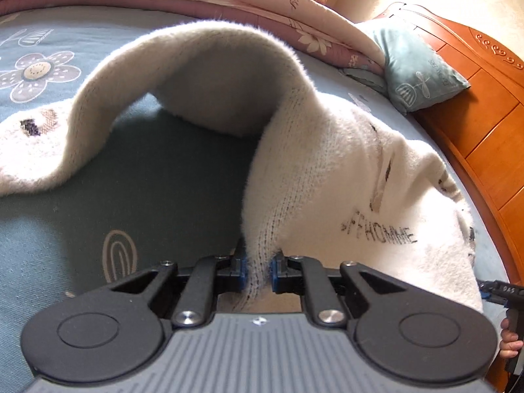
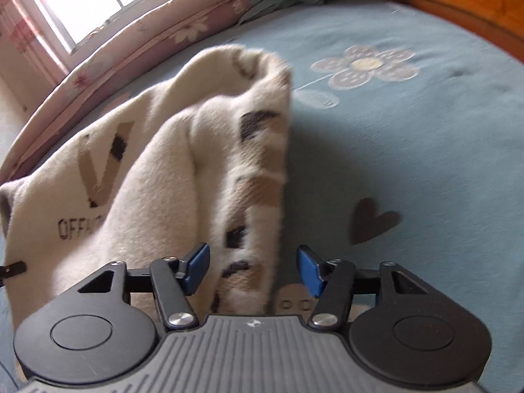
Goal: Fold clothes
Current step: 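Hold the sweater edge with the left gripper while the right gripper grasps the sleeve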
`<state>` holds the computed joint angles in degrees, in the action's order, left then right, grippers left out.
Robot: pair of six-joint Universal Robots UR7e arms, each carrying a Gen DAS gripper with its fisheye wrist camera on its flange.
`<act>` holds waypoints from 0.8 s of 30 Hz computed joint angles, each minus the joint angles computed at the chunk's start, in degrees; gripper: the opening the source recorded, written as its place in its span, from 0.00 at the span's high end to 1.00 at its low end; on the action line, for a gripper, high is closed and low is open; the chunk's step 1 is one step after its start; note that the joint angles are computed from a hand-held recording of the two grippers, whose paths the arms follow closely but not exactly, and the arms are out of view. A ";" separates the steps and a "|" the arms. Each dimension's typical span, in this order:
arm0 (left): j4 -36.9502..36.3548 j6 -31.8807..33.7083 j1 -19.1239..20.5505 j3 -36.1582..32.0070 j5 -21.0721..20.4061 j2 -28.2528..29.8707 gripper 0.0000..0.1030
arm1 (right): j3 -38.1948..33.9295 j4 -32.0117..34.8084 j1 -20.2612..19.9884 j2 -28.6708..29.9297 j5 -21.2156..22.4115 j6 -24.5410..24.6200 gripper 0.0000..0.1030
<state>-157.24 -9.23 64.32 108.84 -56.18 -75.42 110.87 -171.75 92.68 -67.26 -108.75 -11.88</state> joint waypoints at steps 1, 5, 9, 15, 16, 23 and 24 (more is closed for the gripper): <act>-0.37 -0.01 0.26 0.17 -0.13 0.06 0.89 | -0.17 -0.38 0.31 0.72 -0.85 -1.19 0.47; -1.72 0.55 0.42 0.77 -0.05 0.32 0.89 | -0.63 -2.05 1.57 2.62 -3.71 -6.34 0.84; -2.61 0.64 0.32 1.09 -0.34 0.30 0.89 | -0.73 -7.06 3.41 2.43 -8.45 -13.42 0.91; -2.54 0.57 0.24 1.18 -0.49 0.20 0.89 | -7.61 -15.10 4.17 6.62 -25.16 -17.98 0.85; -2.60 0.65 0.14 1.19 -0.43 0.20 0.89 | -8.69 -15.49 4.17 7.45 -27.92 -18.49 0.81; -3.20 0.89 -0.73 2.38 -0.16 -0.78 0.89 | -0.46 -11.45 3.92 -0.35 -13.88 -9.97 0.50; -3.17 0.93 -0.71 2.43 -0.22 -0.90 0.89 | 0.54 -7.72 3.25 -2.21 -8.98 -7.59 0.48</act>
